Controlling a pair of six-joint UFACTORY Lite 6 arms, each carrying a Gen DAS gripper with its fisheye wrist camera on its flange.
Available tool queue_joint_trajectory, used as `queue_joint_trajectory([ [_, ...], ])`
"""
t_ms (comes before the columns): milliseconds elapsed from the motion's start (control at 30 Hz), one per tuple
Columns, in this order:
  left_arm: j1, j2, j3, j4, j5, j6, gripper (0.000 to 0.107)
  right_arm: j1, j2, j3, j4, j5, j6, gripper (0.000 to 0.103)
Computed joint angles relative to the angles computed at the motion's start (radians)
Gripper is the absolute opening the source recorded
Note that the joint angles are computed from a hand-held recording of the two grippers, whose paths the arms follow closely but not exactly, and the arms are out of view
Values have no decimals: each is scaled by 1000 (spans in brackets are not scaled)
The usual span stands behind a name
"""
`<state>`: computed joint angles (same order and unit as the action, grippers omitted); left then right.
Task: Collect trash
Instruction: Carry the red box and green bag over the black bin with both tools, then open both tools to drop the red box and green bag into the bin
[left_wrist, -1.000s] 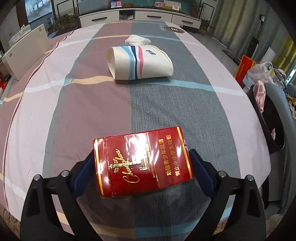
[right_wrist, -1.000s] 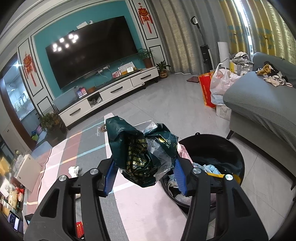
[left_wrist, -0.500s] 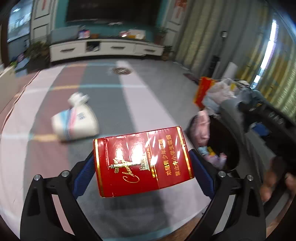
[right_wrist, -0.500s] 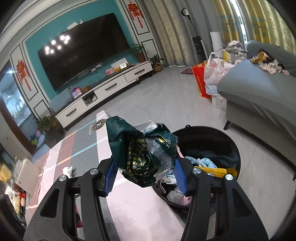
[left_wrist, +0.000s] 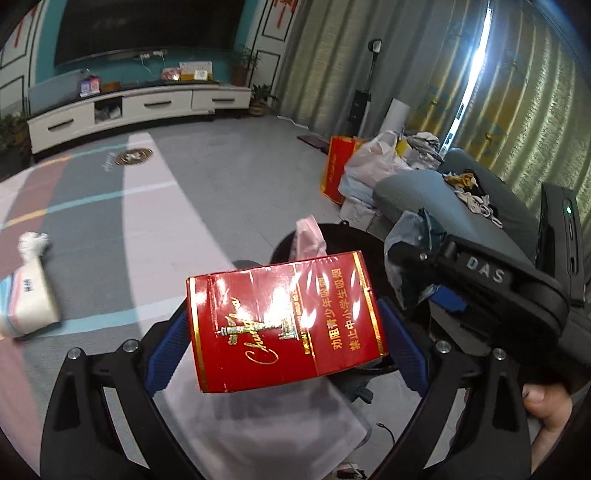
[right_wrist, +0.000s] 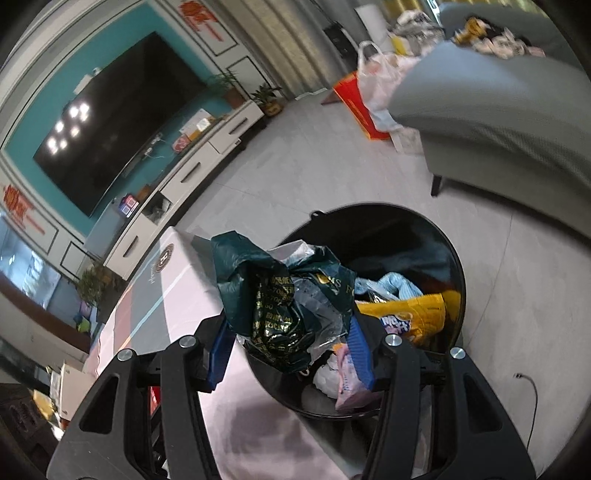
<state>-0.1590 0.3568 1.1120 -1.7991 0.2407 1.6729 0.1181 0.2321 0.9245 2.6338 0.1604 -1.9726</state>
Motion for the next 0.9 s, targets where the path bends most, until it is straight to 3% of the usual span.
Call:
queue_joint_trajectory([
  [167, -17, 110, 106, 110, 44, -131, 95, -57, 19, -13, -266, 69, 291, 58],
  [367, -42, 230, 232, 195, 90, -200, 95, -85, 10, -28, -325, 95, 371, 71],
  [500, -47, 292, 309, 314, 150, -333, 96, -113, -31, -73, -278, 119, 336, 77],
  [733, -34, 267, 293, 371, 172, -355, 98, -119, -97, -117, -163, 104, 228, 79],
  [833, -4, 208, 243, 300, 190, -288, 100, -69, -113, -101, 39, 25, 21, 80],
  [900, 23, 183, 241, 351, 224, -346, 100, -47, -108, -86, 117, 2, -61, 80],
])
